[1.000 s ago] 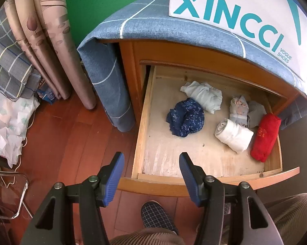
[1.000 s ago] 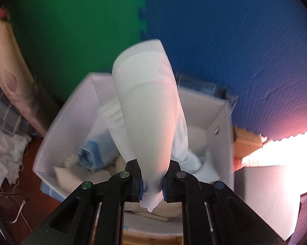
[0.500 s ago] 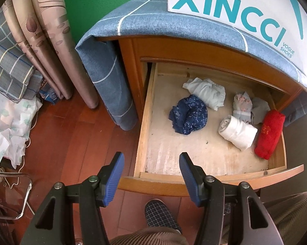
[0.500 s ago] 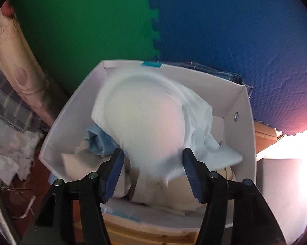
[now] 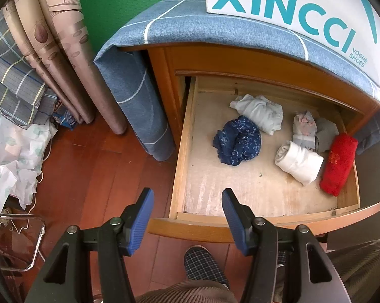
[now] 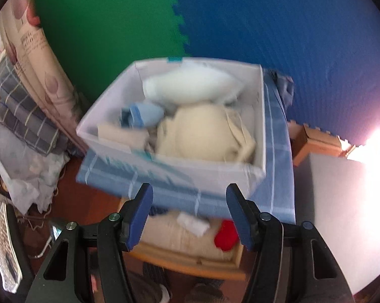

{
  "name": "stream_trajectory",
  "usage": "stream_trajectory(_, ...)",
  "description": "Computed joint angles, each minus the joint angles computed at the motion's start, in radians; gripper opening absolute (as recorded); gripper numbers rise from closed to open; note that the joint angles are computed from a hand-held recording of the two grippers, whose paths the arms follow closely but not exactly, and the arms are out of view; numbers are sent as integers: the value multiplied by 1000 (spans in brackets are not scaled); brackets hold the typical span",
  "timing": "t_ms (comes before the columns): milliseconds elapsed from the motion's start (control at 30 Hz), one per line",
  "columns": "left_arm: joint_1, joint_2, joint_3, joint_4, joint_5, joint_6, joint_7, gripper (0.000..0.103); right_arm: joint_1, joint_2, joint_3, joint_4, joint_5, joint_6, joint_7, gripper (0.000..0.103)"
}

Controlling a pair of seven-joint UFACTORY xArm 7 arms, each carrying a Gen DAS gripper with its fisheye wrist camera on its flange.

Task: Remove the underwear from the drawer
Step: 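Withdraw the right gripper from the box toward the drawer, then reach into the drawer and grasp the red sock bundle with the right gripper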

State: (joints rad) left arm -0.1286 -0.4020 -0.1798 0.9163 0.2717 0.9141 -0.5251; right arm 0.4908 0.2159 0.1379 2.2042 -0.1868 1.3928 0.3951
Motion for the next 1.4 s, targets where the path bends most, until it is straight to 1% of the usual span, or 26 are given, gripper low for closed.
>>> stream_trajectory(67, 2, -4, -3, -2, 8, -2, -5, 57, -18, -99, 1, -169, 12, -46, 3, 58)
stream_trajectory(200, 2, -5, 2, -4, 2, -1, -3, 57, -65, -223, 22, -411, 46, -107, 13, 58)
stream_trajectory(333, 5, -10, 6, -8, -5, -6, -6, 57, -111, -282, 32, -577, 93, -140, 31, 58)
stream_trajectory(467, 12, -14, 1, -10, 3, -9, -20, 57, -139, -296, 39, -675, 118, -166, 33, 58)
stream_trajectory(600, 18, -12, -4, -8, 14, -2, -39, 57, -153, -289, 41, -734, 126, -183, 31, 58)
stream_trajectory(733, 23, -7, -10, -3, 33, 11, -54, 57, -157, -272, 39, -757, 135, -199, 7, 58)
stream_trajectory(1133, 22, -13, 5, -11, 18, 4, -60, 57, -155, -195, 31, -737, 147, -183, -46, 58)
stream_trajectory(1400, 24, -11, 7, -9, 15, 10, -56, 57, -144, -126, 25, -695, 109, -148, -82, 58)
